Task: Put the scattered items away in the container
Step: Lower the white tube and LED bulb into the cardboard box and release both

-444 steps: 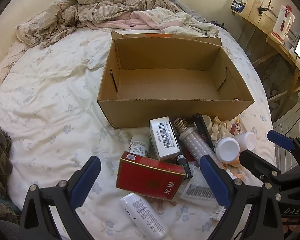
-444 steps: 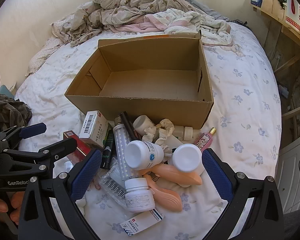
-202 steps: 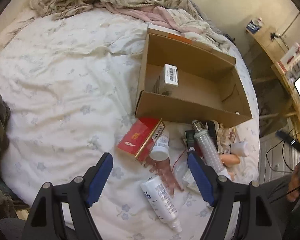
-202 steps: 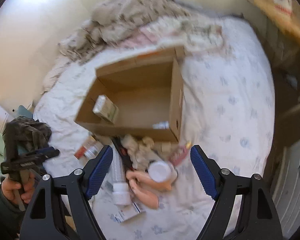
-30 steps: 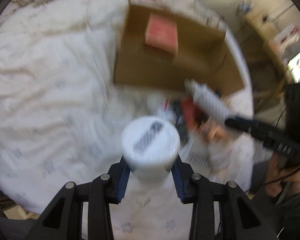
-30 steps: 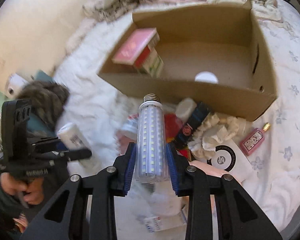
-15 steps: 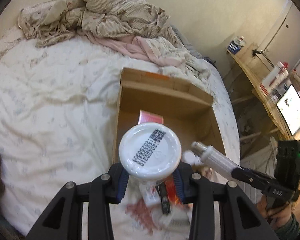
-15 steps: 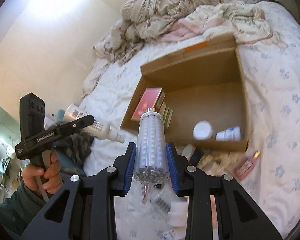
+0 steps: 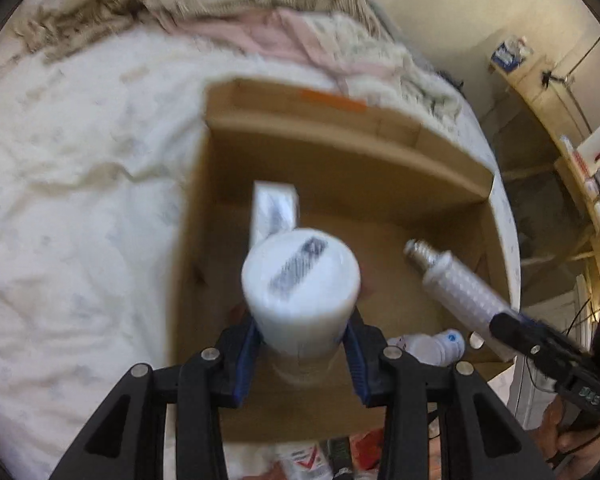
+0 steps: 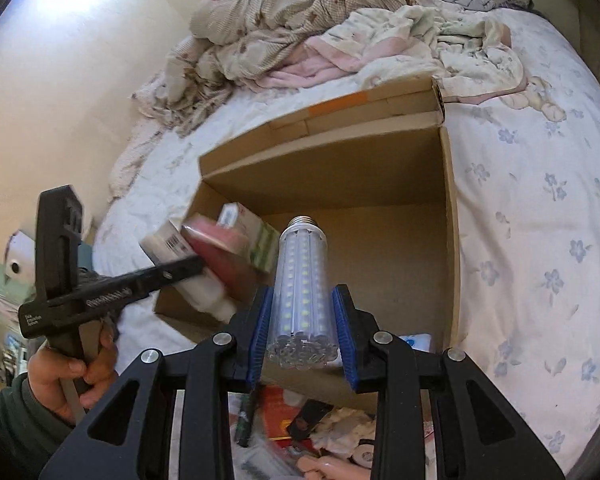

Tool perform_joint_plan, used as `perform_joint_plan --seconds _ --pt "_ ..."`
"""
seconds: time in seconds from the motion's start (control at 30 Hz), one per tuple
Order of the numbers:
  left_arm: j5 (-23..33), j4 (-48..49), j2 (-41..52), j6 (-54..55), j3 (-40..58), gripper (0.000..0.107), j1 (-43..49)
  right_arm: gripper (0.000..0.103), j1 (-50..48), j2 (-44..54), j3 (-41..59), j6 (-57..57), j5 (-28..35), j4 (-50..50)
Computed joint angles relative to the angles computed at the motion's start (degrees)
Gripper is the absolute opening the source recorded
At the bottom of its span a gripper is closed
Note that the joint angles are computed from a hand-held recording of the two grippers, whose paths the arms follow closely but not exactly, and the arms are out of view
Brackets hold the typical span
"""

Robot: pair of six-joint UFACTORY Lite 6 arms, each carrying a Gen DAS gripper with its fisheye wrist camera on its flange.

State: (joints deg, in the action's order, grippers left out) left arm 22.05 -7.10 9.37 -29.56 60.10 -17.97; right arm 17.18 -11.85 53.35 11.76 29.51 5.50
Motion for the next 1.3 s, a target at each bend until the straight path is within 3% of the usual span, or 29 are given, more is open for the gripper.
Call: perform_joint_plan --seconds 0.1,0.23,0.37,0.53,0.67,0.8,1.03,1.2,1.3 --pt "-1.2 -1.3 4.7 3.4 2.7 0.039 -1.7 0.034 0.8 1.5 1.6 5.0 -0.1 -6.7" --pt "-3.0 -10.6 4.4 12.7 2.4 0.039 -0.7 0.034 0.1 1.9 2.1 8.0 -0.3 -10.8" --pt "-2.9 -1.8 0.5 3.7 0.7 0.039 0.2 0.034 0.1 3.7 3.0 11.1 0.2 -14.2" --pt "-1.9 -5.2 -1.9 6.3 -2.0 0.039 2.6 0.034 1.6 5.7 3.5 14.6 0.7 -17.7" --pt "-0.9 8.2 0.0 -5.7 -0.6 0.039 0.1 0.035 2.3 7.2 3.5 16.7 1.0 -19.3" --pt "-0.6 11.1 0.9 -8.1 0.1 0.039 -0.6 0.041 4.5 8.0 3.8 24.6 3.7 -28.1" --pt "1.1 16.6 1.9 -12.4 0.9 0.039 -3.3 0.041 4.3 5.9 3.8 24.3 3.4 -26.8" --pt "7.4 35.1 4.3 -28.0 3.6 0.039 -8.2 0.041 5.2 3.7 3.8 23.7 3.5 -25.1" --pt "7.2 33.2 6.2 -26.9 4.8 0.039 -5.8 0.041 6.2 2.6 3.5 24.4 3.9 -26.1"
